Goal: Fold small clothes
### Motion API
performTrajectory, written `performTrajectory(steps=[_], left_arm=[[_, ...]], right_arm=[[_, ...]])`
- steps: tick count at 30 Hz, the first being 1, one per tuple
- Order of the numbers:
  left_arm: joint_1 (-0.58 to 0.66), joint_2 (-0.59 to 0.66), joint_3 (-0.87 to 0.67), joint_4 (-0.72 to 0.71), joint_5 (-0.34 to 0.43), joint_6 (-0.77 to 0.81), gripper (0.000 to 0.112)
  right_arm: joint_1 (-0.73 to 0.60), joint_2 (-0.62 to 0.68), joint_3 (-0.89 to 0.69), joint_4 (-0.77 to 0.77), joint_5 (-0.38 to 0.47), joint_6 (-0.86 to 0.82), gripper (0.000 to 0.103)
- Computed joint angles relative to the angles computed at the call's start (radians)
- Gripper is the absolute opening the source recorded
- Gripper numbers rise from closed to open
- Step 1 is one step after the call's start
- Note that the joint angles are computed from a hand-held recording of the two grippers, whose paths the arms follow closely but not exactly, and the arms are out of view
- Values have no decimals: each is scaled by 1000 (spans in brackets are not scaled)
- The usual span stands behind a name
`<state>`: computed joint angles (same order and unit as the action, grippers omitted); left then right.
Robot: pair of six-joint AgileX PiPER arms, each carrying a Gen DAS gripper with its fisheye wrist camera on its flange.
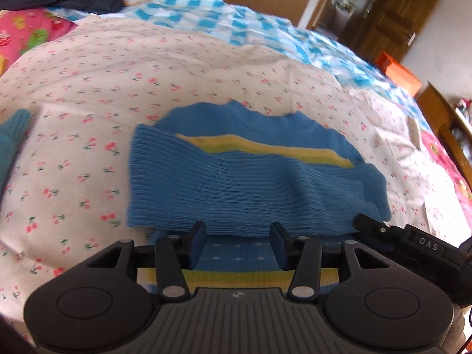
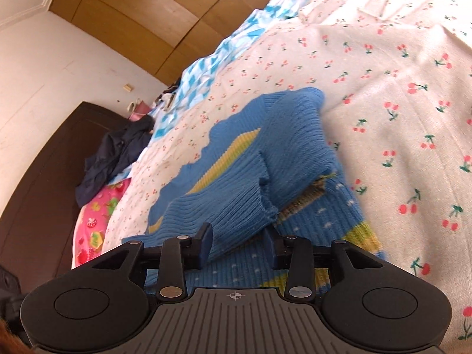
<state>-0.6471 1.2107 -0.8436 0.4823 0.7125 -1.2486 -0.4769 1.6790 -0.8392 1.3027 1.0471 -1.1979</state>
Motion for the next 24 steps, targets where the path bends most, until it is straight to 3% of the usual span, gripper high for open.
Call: performTrajectory(steps=[6, 7, 9, 10, 14, 19, 22, 24], left_arm=[[13, -131, 176, 59, -89, -99, 53], [10, -143, 195, 73, -96, -117, 53], [7, -165, 222, 97, -110, -147, 53], [9, -175, 232, 106, -115, -155, 53], [19, -211, 251, 145, -124, -181, 53], [37, -212, 225, 257, -129, -238, 56], [60, -159, 213, 353, -176, -319, 61], [72, -92, 199, 398, -196, -360, 61]], right_arm=[[30, -62, 42, 60, -74, 20, 36], [41, -71, 40, 55, -90, 31, 33], [82, -103, 24, 9, -154, 98, 12], [97, -114, 14, -19, -173, 135, 10], [145, -144, -56, -61, -183, 197, 9], [134, -197, -124, 47, -154, 146, 8], [117, -210, -113, 100, -214, 57, 8], [127, -164, -118, 77, -296, 40, 8]])
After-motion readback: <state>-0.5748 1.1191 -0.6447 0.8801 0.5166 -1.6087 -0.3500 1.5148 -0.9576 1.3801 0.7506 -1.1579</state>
